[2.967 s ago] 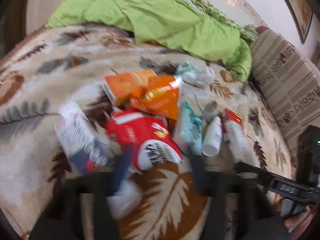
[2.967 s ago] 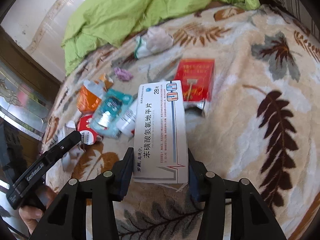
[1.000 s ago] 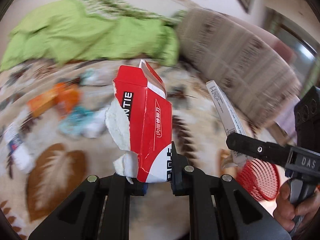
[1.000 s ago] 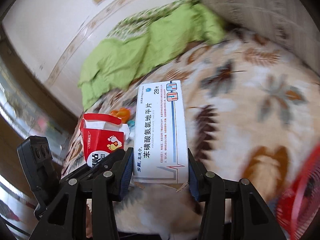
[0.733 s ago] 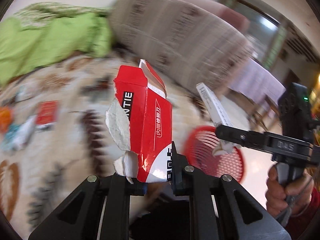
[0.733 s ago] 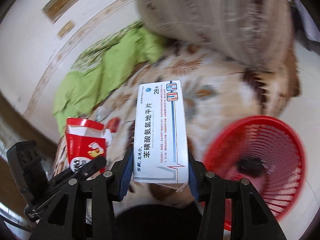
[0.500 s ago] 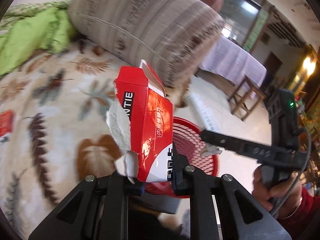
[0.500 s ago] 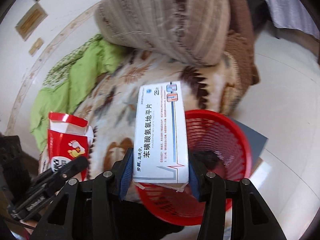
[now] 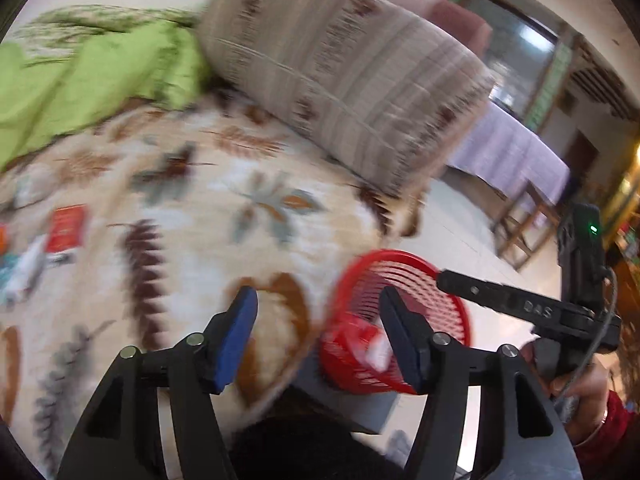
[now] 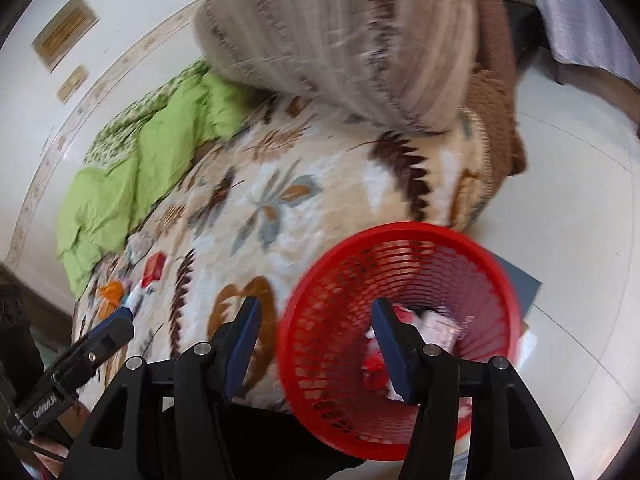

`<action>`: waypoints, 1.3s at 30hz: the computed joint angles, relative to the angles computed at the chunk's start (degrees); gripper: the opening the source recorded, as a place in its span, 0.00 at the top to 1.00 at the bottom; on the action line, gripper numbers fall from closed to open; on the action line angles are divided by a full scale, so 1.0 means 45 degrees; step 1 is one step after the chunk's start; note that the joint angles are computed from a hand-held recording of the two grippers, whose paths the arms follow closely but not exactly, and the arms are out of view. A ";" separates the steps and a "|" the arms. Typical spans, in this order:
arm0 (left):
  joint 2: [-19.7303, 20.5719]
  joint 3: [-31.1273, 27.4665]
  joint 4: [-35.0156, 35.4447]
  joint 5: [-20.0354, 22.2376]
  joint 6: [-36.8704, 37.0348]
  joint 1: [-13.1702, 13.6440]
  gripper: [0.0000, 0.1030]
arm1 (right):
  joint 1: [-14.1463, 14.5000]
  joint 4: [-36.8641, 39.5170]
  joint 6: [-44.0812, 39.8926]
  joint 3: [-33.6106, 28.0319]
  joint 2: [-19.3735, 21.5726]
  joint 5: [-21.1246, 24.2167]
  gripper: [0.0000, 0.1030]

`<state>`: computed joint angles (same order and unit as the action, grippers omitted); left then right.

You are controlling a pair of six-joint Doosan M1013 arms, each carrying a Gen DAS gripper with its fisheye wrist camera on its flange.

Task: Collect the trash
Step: 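Carry the tissue pack and medicine box over the red basket and open both tools, then grasp the white-and-blue medicine box with the left tool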

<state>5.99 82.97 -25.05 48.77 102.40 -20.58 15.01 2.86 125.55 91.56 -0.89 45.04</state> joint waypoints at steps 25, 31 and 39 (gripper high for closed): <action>-0.0868 0.1658 0.5625 -0.0910 -0.9962 0.5667 0.41 | 0.3192 0.2753 -0.5184 -0.4769 0.4192 0.1694 0.41; 0.0210 0.0749 0.6517 -0.0048 -1.0725 0.5591 0.49 | 0.3333 0.2988 -0.4776 -0.5771 0.5043 0.2195 0.41; 0.0845 0.0428 0.6549 0.0173 -1.0010 0.5576 0.64 | 0.3381 0.3305 -0.3278 -0.8245 0.6875 0.3116 0.41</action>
<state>9.79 84.90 4.42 49.55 57.35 4.51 30.22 17.73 110.80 54.46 30.05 59.06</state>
